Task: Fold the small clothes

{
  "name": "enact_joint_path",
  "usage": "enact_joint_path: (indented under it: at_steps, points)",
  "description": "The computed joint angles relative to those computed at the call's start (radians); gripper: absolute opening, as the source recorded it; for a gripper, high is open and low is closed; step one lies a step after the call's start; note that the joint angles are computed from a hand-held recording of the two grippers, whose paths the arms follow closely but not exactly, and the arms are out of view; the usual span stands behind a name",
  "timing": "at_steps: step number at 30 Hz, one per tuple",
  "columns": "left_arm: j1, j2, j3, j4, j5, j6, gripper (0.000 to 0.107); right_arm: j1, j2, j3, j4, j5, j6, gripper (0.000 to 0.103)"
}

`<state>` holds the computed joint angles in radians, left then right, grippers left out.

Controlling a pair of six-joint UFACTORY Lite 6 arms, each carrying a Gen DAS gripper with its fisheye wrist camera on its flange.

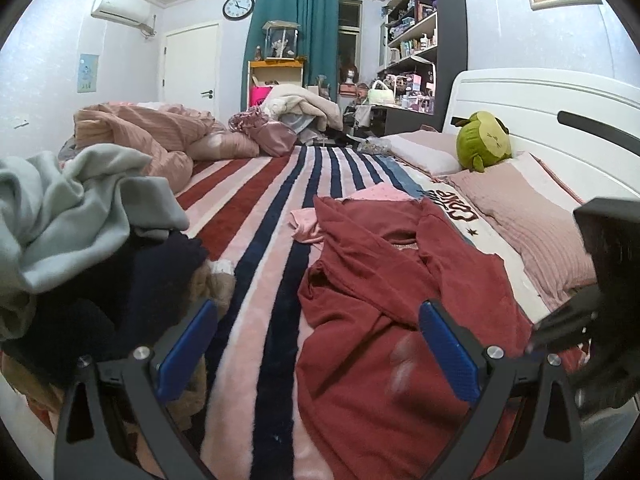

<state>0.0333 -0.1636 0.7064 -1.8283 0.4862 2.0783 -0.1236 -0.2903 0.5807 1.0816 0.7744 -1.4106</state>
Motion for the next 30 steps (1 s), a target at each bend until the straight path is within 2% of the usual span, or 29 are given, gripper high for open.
enact_joint_path:
  at_steps: [4, 7, 9, 10, 11, 14, 17, 19, 20, 21, 22, 27, 30]
  points:
    - [0.013, 0.024, -0.004, 0.077, 0.060, -0.039, 0.100, -0.041, -0.063, -0.033, -0.045, 0.035, 0.015, 0.044]
    - [-0.006, 0.054, -0.006, 0.082, 0.071, -0.017, 0.099, -0.175, -0.131, -0.046, -0.063, 0.084, 0.025, 0.047]
    - [-0.031, 0.085, -0.003, 0.065, 0.072, 0.014, 0.099, -0.303, -0.159, -0.050, -0.079, 0.120, 0.027, 0.054]
    - [-0.040, 0.112, 0.006, 0.080, 0.092, 0.009, 0.099, -0.360, -0.155, -0.052, -0.072, 0.125, 0.012, 0.060]
    - [-0.045, 0.135, 0.015, 0.100, 0.116, -0.006, 0.098, -0.414, -0.139, -0.047, -0.065, 0.132, -0.003, 0.062]
    - [-0.070, 0.272, 0.089, 0.195, 0.193, -0.098, 0.084, -0.541, -0.053, -0.033, -0.042, 0.155, -0.050, 0.062]
    - [-0.124, 0.381, 0.157, 0.242, 0.163, -0.146, 0.065, -0.595, -0.011, -0.043, -0.020, 0.167, -0.089, 0.062]
    - [-0.142, 0.408, 0.170, 0.273, 0.164, -0.174, 0.033, -0.660, -0.009, -0.058, -0.035, 0.199, -0.133, 0.062]
    - [-0.146, 0.406, 0.168, 0.284, 0.169, -0.178, 0.026, -0.675, -0.016, -0.064, -0.041, 0.210, -0.138, 0.062]
    - [-0.150, 0.393, 0.154, 0.287, 0.175, -0.168, 0.011, -0.686, -0.019, -0.069, -0.043, 0.216, -0.144, 0.062]
    - [-0.151, 0.376, 0.139, 0.292, 0.183, -0.160, 0.001, -0.697, -0.027, -0.080, -0.043, 0.221, -0.151, 0.062]
    - [-0.122, 0.212, 0.042, 0.445, 0.285, -0.196, 0.001, -0.750, -0.025, -0.086, -0.047, 0.259, -0.174, 0.062]
    - [-0.112, 0.169, 0.015, 0.543, 0.311, -0.259, 0.001, -0.770, -0.040, -0.098, -0.050, 0.274, -0.181, 0.062]
